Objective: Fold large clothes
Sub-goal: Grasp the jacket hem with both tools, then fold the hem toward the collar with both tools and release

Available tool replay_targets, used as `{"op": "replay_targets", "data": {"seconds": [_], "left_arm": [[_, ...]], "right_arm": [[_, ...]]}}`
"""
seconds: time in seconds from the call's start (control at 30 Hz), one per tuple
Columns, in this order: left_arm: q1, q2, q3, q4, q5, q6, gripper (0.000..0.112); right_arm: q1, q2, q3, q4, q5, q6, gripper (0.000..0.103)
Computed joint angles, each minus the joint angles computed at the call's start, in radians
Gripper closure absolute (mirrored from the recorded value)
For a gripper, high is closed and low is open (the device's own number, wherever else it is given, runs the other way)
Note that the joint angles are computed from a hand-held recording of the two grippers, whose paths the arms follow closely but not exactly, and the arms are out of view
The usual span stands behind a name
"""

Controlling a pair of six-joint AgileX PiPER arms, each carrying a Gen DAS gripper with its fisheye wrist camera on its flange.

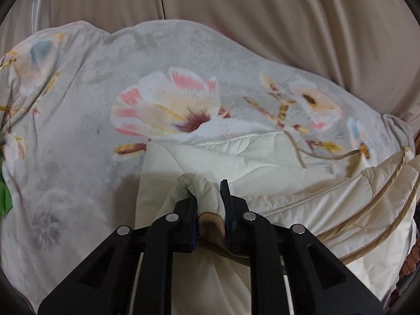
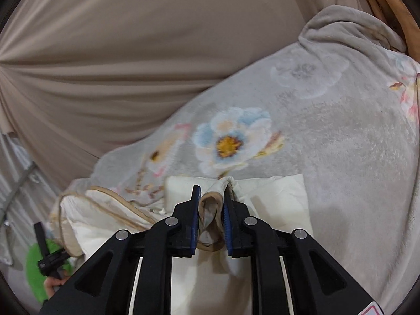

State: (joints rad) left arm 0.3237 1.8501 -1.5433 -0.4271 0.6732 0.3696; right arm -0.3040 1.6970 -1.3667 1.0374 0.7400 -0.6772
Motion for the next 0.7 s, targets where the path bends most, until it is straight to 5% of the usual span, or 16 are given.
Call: {"op": "replay_targets", "data": {"seconds": [0.17,0.27,0.37,0.43,0.5,0.57,0.7], "left_arm": [[0.031,0.060,-0.007,-0.167,-0.016,0.121,0.093],[0.079,0.050,-0.004,-0.281,0.034,0.186,0.089],[0.153,-0.028,0.033,-0.424,0.091,0.299,0.078],[0.200,-0.083,0.046,-0.496,0.125,0.350,0.060],[0.205,-0.179,0.101,-0.454,0.013,0.312,0.042],[0.199,-0.283,0.161,-0.461,-0.082,0.340,0.042],[0.083,-0.346,0.166,-0.428,-0.030,0.376,0.042]], "right_arm": [[0.051,0.062,0.021,-0.020,-0.141,-0.030,0.084],[0.027,0.075,0.026,0.059,-0.107,-0.086,0.078],[-0.051,0.019,0.081,0.237,-0.051,-0.220,0.056],[-0.121,-0.013,0.103,0.356,0.024,-0.284,0.055],[-0.172,-0.062,0.119,0.408,0.079,-0.300,0.056],[-0.175,-0.133,0.129,0.388,0.109,-0.313,0.058],[0.011,-0.273,0.174,0.235,0.082,-0.322,0.066]]}}
